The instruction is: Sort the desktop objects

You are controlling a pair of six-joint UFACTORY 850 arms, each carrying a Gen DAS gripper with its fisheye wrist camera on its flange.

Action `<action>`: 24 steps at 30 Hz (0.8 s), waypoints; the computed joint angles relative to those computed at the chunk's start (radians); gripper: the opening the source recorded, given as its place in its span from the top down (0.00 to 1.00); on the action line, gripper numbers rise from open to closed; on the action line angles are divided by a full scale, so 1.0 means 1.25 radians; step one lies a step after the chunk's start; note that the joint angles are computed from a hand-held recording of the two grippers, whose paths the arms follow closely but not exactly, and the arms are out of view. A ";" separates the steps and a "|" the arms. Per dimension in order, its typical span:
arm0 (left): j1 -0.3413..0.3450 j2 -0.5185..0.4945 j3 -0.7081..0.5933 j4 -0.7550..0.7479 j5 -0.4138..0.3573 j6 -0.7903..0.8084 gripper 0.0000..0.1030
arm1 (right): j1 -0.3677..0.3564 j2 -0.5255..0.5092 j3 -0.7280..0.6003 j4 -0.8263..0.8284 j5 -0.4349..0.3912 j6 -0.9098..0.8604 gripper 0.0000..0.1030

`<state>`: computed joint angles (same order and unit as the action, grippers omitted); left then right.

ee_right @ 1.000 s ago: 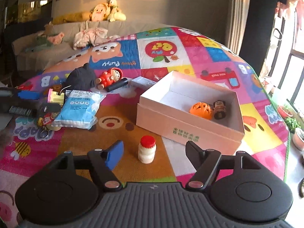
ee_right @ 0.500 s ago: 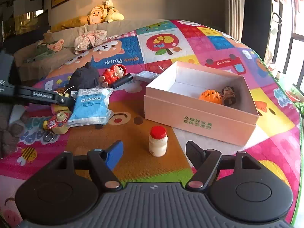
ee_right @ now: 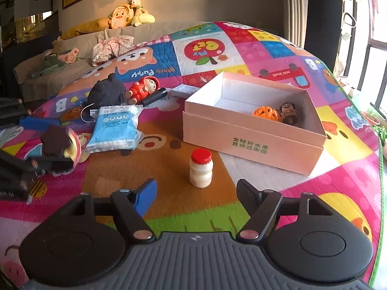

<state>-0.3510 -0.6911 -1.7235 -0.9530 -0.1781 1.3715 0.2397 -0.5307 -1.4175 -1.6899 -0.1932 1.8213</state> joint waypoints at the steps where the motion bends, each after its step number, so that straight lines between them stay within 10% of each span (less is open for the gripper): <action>1: 0.000 -0.003 0.000 0.022 -0.008 -0.034 0.30 | 0.000 0.001 0.003 0.002 -0.001 0.002 0.28; 12: 0.012 0.001 0.014 0.203 -0.059 -0.305 0.13 | 0.006 0.005 0.018 0.004 -0.009 -0.001 0.22; 19: 0.023 -0.025 -0.008 0.191 -0.069 -0.405 0.41 | 0.010 -0.004 0.006 -0.002 0.007 -0.004 0.22; 24: 0.027 -0.014 0.012 0.078 -0.076 -0.312 0.41 | 0.011 -0.021 -0.022 0.019 -0.010 -0.041 0.31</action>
